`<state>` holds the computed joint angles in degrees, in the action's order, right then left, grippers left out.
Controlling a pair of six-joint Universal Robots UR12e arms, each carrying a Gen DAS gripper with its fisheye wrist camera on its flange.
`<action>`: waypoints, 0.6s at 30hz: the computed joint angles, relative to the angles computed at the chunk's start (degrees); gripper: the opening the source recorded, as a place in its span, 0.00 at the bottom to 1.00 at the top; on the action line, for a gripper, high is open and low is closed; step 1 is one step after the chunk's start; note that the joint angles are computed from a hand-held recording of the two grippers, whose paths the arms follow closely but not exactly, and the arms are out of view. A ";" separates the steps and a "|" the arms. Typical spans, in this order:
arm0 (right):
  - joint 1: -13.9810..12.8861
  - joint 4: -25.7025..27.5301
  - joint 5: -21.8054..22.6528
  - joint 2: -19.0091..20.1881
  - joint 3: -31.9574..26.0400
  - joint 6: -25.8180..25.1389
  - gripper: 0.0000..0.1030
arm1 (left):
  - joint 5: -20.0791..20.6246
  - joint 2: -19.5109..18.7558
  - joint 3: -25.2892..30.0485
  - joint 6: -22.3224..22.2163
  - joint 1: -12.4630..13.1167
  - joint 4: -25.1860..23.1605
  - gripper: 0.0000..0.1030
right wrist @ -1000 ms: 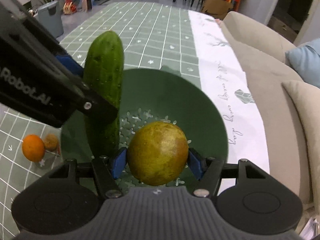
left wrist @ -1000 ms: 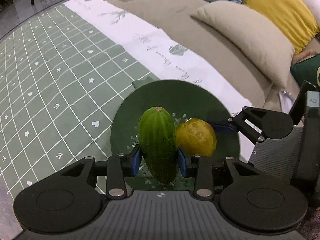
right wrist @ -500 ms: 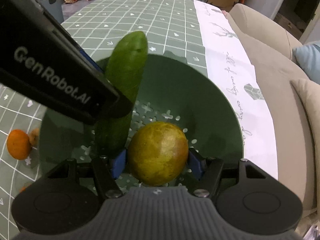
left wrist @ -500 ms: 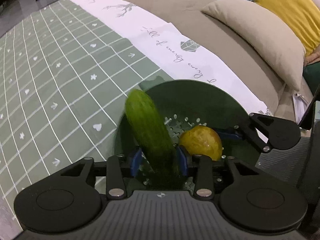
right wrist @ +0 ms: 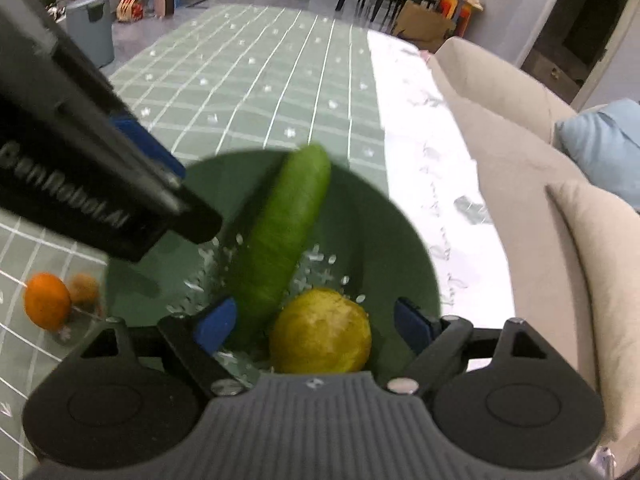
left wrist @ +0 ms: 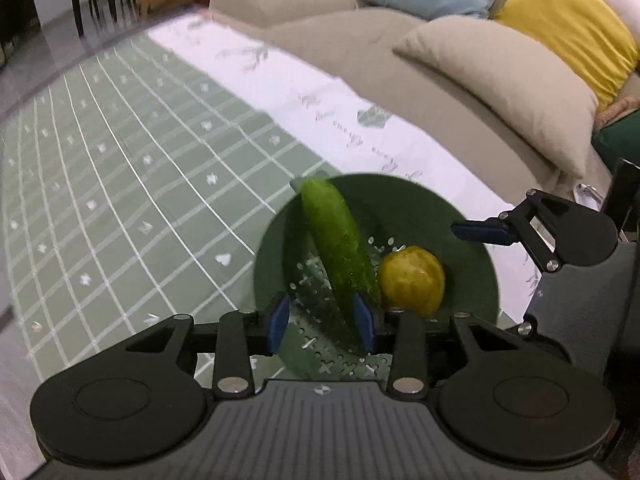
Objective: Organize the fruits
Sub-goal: 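Carry cucumber and pear into the green colander while both tools open to release, then move both tools back toward the oranges on the mat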
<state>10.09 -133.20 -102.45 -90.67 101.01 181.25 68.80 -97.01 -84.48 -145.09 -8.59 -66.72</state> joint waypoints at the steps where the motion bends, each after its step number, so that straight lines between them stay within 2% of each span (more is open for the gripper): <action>1: 0.45 -0.13 -0.87 -0.25 -0.12 0.56 0.80 | -0.47 0.67 -0.56 0.52 0.29 0.82 0.45; 7: 2.41 -0.55 -2.80 -1.97 -0.47 6.60 0.80 | -4.52 5.40 -4.19 3.10 2.89 3.24 0.46; 14: 5.61 -1.37 -5.01 -5.90 1.36 18.45 0.80 | -9.86 10.76 -8.94 4.75 6.14 2.01 0.46; 18: 7.99 -2.70 -7.81 -7.92 3.48 23.61 0.80 | -11.91 13.25 -11.81 3.63 7.62 1.26 0.47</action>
